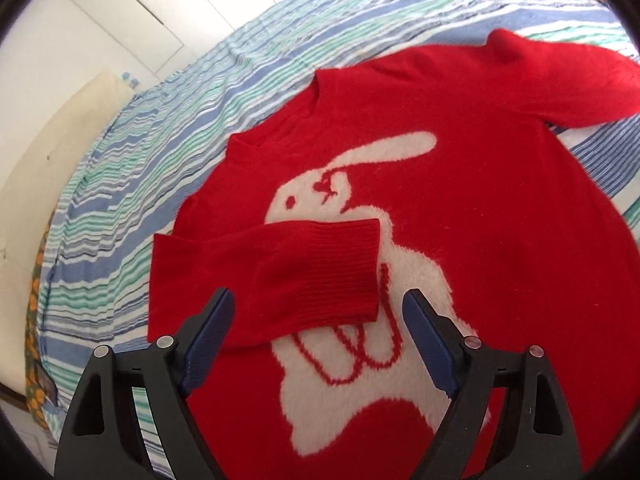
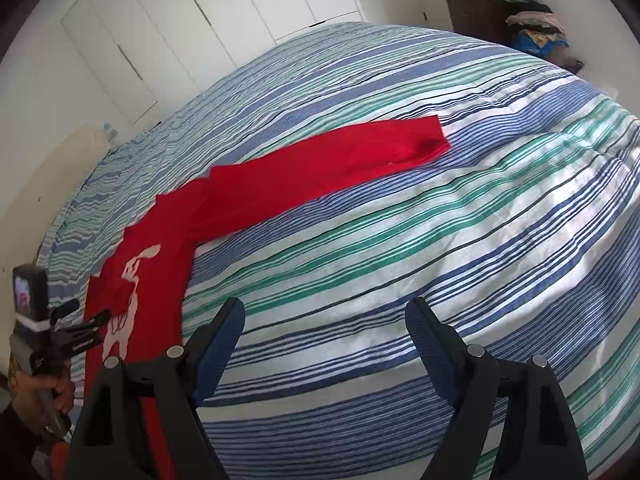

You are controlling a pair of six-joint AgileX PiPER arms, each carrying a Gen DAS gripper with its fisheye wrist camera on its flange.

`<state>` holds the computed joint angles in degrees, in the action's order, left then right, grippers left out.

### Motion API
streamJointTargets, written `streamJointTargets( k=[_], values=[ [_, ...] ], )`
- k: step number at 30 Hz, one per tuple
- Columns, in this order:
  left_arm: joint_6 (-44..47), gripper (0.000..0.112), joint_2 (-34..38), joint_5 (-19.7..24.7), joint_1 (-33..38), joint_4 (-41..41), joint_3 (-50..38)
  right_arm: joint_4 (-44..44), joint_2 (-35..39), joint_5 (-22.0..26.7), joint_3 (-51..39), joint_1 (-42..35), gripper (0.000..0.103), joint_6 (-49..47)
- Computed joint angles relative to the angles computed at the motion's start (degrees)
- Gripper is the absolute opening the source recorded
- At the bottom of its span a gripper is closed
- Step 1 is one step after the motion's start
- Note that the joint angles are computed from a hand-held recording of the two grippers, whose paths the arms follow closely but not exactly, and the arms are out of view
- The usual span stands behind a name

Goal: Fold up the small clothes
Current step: 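Grasp the other sleeve cuff with the left gripper, then pull the held sleeve outward with the left gripper and release it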

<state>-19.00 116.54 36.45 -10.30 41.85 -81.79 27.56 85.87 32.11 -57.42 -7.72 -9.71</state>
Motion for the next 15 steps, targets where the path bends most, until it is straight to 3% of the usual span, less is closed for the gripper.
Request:
streamJointTargets(
  k=[3, 4, 5, 6, 10, 13, 15],
  values=[
    [1.7, 0.082, 2.9, -0.4, 1.0, -0.5, -1.8, -2.9, -1.4, -0.9, 1.5, 2.9, 0.082, 0.0],
    [4.2, 0.053, 3.1, -0.7, 2.1, -4.0, -2.7, -3.4, -1.4, -1.3, 1.6, 3.4, 0.082, 0.3],
    [7.2, 0.005, 3.8, 1.0, 3.1, -8.5, -4.9, -3.1, -1.1, -1.5, 1.6, 3.5, 0.082, 0.0],
    [8.0, 0.007, 4.6, 2.9, 4.1, -10.8, -7.2, -2.8, -1.0, -1.9, 1.7, 3.8, 0.082, -0.1],
    [16.7, 0.006, -1.1, 3.0, 14.2, -27.9, -9.4, -5.1, -0.5, -3.6, 1.3, 5.0, 0.082, 1.5],
    [25.6, 0.006, -4.5, 7.1, 27.6, -42.0, -14.7, -8.0, -1.4, -4.7, 1.7, 5.6, 0.082, 3.7],
    [27.5, 0.006, -3.1, 10.8, 36.7, -45.8, -20.9, -10.1, -2.1, -5.5, 2.3, 5.9, 0.082, 4.9]
  ],
)
